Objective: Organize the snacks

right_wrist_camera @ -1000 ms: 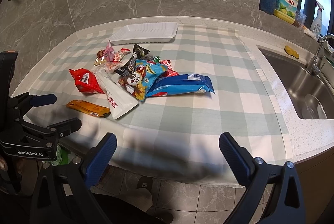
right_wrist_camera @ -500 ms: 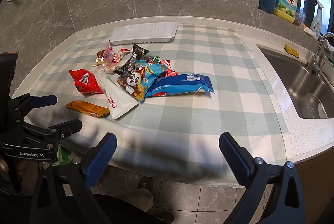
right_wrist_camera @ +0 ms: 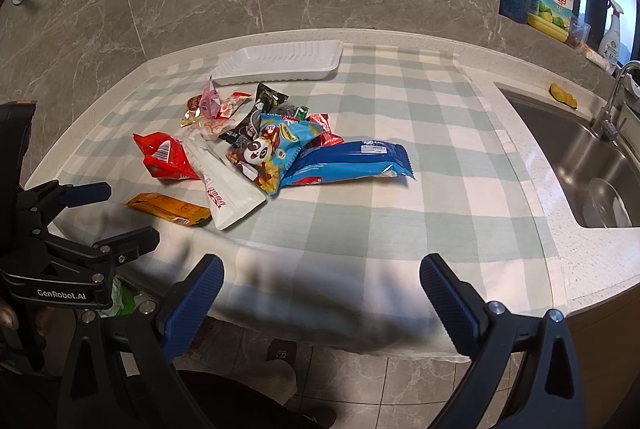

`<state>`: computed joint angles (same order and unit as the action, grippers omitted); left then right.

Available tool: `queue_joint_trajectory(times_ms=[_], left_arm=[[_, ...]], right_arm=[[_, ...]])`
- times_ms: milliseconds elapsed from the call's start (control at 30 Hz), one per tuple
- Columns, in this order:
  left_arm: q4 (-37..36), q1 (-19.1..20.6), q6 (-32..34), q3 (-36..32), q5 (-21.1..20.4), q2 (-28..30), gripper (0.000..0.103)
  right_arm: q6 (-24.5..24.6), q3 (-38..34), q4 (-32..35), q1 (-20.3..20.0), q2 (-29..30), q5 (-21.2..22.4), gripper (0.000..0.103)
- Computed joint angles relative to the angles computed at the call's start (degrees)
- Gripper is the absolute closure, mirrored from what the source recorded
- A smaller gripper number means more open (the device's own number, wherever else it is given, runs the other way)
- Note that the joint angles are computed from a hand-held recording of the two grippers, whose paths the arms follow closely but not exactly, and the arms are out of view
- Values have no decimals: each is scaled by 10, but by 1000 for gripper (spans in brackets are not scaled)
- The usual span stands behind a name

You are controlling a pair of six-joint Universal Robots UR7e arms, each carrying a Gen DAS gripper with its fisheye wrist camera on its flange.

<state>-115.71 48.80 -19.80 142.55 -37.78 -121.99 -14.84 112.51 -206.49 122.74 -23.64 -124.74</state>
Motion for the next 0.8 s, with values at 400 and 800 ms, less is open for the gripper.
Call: queue_joint_trajectory(times_ms=[400, 800], left_arm=[[-56, 56, 27, -8, -26, 34, 1], [-147, 175, 63, -45, -108, 123, 1]], right_arm=[[12, -19, 39, -6, 4, 17, 2], [21, -36, 70, -10, 11, 26, 2]])
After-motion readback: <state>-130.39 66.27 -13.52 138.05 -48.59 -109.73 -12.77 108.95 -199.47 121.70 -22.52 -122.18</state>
